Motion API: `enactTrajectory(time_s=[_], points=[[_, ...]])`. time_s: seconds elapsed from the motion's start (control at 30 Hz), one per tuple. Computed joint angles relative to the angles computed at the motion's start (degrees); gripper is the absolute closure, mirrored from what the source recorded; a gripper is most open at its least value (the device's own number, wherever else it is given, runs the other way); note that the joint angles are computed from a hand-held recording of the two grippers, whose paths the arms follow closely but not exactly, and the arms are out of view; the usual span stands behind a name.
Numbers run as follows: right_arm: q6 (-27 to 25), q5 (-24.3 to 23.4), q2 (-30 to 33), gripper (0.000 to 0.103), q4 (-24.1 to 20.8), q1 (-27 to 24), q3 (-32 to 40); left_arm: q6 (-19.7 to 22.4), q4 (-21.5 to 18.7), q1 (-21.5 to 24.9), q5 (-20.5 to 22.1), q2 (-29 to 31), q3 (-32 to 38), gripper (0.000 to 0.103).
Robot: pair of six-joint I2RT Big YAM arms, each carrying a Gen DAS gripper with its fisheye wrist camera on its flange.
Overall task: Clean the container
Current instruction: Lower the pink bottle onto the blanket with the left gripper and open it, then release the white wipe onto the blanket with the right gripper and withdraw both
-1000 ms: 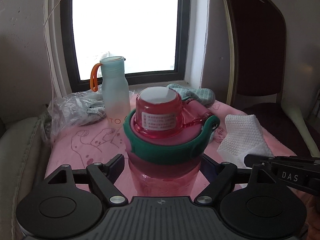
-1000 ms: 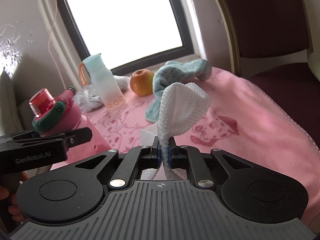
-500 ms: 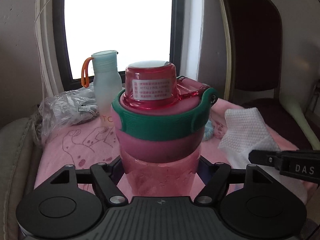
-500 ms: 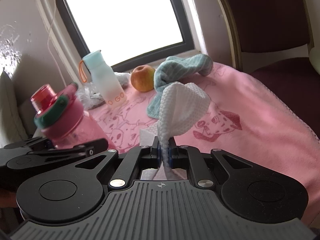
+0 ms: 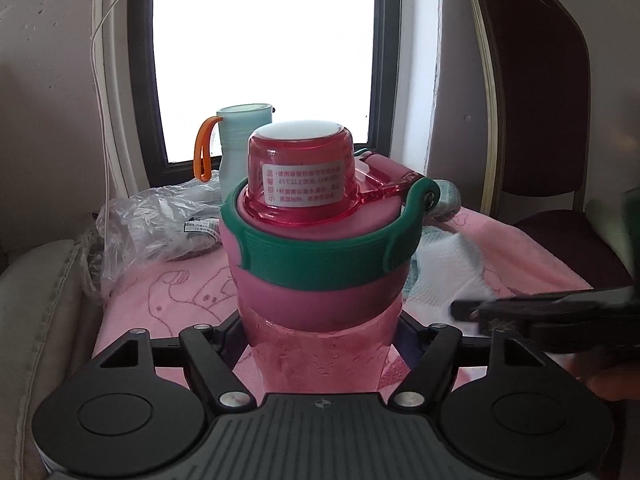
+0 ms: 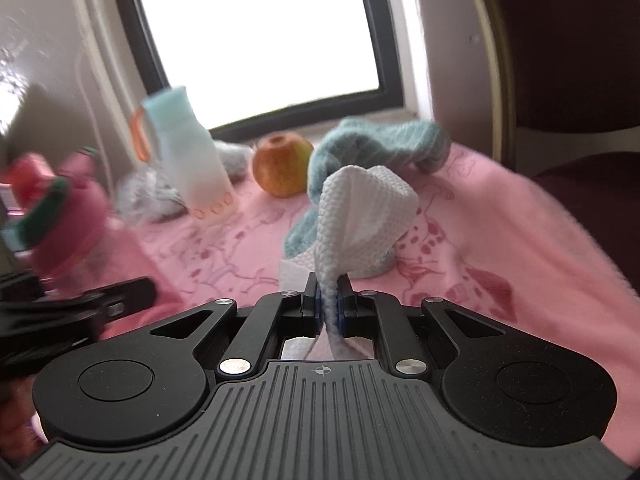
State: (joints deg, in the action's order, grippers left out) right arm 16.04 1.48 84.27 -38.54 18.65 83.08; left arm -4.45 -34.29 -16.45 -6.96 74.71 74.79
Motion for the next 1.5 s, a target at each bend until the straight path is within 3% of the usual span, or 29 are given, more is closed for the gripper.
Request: enactTrajectory(time_s=[0.07, 0.1, 0.13, 0.2, 0.3, 0.4, 0.53, 0.67, 0.83, 0.97, 1.1, 1.27, 1.5], points=[[-0.32, 0.01, 3.03, 0.088, -3.13, 0.24, 2.71, -0.07, -0.46, 0.15, 0.17, -0.02, 0.16, 0.031], [-0.89, 0.88, 4.34, 0.071, -5.59, 0.56, 4.15, -0.02, -0.82, 0.19, 0.29, -0.1, 0.27, 0.031], [-1.45, 2.37, 5.12, 0.062, -7.68, 1.01, 5.13, 0.09, -1.11, 0.22, 0.36, -0.21, 0.3, 0.029], [-2.42, 4.44, 4.68, 0.049, -8.31, 1.71, 4.81, 0.03, -1.08, 0.14, -0.13, -0.8, 0.07, 0.013], [-0.68, 5.86, 1.95, 0.035, -8.24, 2.1, 3.42, -0.5, -2.57, -0.14, -0.68, -1.73, 0.19, 0.01], [2.89, 5.31, -1.46, 0.021, -7.93, 2.12, 2.33, -2.78, -7.2, -0.36, -1.69, -2.52, 1.26, 0.006], [5.98, 3.19, -5.36, 0.013, -9.99, 2.62, 2.69, -4.89, -14.44, -0.5, -2.71, -4.09, 3.14, 0.002], [6.94, 2.22, -6.46, 0.002, -17.59, 3.47, 7.66, -6.24, -22.1, -0.61, -2.7, -5.55, 5.6, 0.001], [5.68, 2.54, -6.95, 0.0, -26.15, 5.37, 14.16, -9.49, -28.4, -1.43, -4.64, -7.83, 7.56, 0.001], [5.22, 3.94, -6.47, 0.0, -33.08, 7.36, 19.74, -12.58, -32.26, -1.0, -2.68, -9.14, 9.07, 0.001], [5.42, 6.14, -5.15, 0.0, -41.18, 9.44, 25.88, -14.6, -35.75, -1.79, -3.68, -9.9, 10.11, 0.001], [4.09, 6.33, -4.99, 0.0, -46.69, 11.2, 29.95, -13.21, -37.0, -2.88, -1.69, -11.49, 10.0, 0.001], [3.46, 8.34, -4.47, 0.0, -51.77, 12.16, 33.67, -13.36, -35.75, -5.76, -5.95, -12.86, 10.28, 0.001]])
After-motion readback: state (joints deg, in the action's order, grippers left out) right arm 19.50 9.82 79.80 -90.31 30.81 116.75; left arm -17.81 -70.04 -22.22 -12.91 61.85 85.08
